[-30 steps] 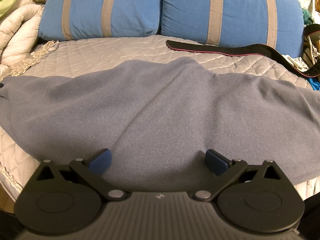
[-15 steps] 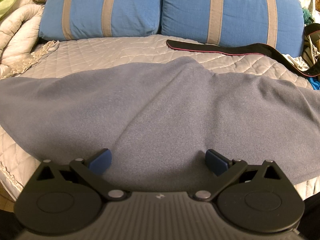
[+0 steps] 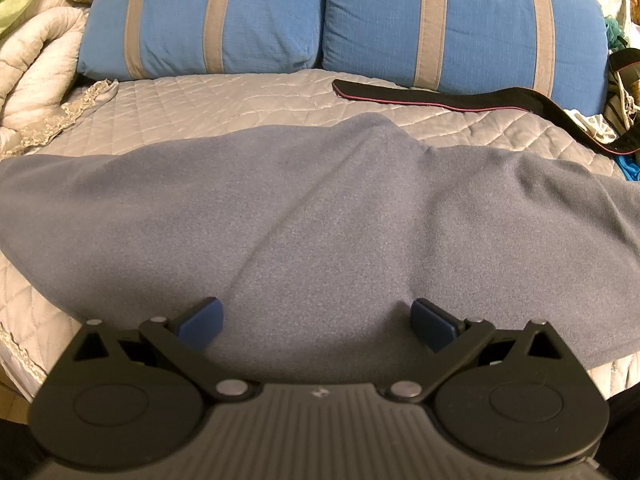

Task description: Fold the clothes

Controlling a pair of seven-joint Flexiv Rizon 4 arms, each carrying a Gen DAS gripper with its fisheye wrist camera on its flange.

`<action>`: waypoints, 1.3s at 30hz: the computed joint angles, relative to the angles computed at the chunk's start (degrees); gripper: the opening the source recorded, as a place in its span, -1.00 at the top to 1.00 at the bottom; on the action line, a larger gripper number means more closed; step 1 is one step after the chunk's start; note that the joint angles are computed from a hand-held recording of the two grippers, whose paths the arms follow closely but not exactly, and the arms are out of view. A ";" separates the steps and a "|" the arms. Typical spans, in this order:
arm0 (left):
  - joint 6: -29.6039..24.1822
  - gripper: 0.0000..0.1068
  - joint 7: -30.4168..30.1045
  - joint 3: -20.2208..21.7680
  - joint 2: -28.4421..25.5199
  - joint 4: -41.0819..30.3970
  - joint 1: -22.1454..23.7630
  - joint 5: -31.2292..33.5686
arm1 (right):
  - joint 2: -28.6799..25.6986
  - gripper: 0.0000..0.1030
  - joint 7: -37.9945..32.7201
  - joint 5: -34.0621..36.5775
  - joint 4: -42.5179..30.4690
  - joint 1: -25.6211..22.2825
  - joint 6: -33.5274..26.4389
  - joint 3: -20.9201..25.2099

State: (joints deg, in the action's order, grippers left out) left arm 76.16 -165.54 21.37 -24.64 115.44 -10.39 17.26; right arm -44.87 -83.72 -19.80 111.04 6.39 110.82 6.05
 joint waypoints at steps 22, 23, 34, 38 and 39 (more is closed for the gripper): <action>19.60 0.02 22.40 -8.85 -8.31 -8.49 -1.29 -7.53 | -1.66 -0.99 -8.74 -8.61 4.21 -2.75 15.56 2.20; 19.74 0.02 24.06 -10.15 -9.14 -9.58 -0.76 -7.88 | -1.94 -0.99 -10.15 -10.17 4.77 -2.60 17.24 1.84; 17.81 0.02 42.53 -22.98 -18.80 -21.96 4.28 -11.28 | -5.51 -0.99 -23.10 -11.27 5.98 3.50 29.58 -2.46; 14.27 0.02 49.49 -26.74 -21.42 -26.00 5.62 -13.19 | -7.61 -0.99 -32.05 -5.59 5.32 8.39 33.94 -4.86; 13.65 0.02 50.84 -27.08 -22.00 -26.88 5.47 -13.72 | -8.26 -0.99 -34.50 -3.90 5.02 9.62 35.10 -5.45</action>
State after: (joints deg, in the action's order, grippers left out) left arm 89.81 -114.70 -5.71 -46.64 88.55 -4.92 3.54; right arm -53.14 -118.22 -23.70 116.06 16.02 145.92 0.60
